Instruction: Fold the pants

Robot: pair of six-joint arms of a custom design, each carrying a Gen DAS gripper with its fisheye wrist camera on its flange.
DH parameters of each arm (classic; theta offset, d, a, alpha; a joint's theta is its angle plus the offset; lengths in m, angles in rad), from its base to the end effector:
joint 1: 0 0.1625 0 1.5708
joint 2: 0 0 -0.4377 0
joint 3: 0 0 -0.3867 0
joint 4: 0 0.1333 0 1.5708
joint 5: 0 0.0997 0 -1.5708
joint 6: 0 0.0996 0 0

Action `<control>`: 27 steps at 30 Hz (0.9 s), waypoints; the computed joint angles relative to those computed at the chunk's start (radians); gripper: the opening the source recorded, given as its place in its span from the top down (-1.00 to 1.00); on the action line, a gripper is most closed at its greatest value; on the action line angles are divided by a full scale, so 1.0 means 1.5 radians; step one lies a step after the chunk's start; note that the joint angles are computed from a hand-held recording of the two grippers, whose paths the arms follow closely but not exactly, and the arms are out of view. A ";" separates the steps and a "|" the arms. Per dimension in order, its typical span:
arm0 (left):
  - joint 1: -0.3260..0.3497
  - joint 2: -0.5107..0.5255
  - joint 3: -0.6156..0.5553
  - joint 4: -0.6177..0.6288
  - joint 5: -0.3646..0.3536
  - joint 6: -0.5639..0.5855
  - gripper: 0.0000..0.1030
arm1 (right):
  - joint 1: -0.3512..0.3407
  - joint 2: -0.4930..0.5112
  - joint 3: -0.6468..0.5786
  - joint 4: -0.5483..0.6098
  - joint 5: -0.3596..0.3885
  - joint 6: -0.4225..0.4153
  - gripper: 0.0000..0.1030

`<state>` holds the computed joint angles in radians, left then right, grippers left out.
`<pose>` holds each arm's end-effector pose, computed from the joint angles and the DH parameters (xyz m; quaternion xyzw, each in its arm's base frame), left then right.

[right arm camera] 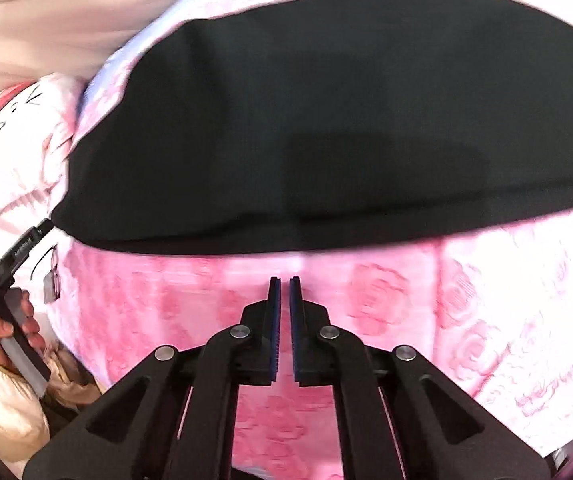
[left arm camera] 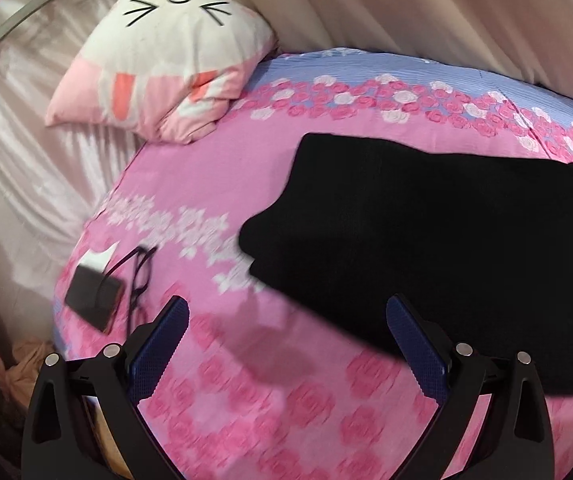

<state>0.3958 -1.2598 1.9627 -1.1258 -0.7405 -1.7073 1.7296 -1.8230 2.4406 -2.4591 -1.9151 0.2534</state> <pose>-0.2973 -0.3484 0.2107 0.0092 0.7990 -0.2716 0.5365 0.1502 -0.3073 0.2987 -0.0692 -0.9740 0.1649 0.1389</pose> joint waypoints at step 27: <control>-0.069 0.234 -0.183 0.115 -0.058 -0.066 -0.90 | -0.504 -0.134 -0.241 -0.008 -0.033 -0.526 0.71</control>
<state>0.2930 -0.9092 1.6889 -0.9539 -0.8277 -1.8065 0.9733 -2.0243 2.0784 -2.4706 -1.9650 -0.5349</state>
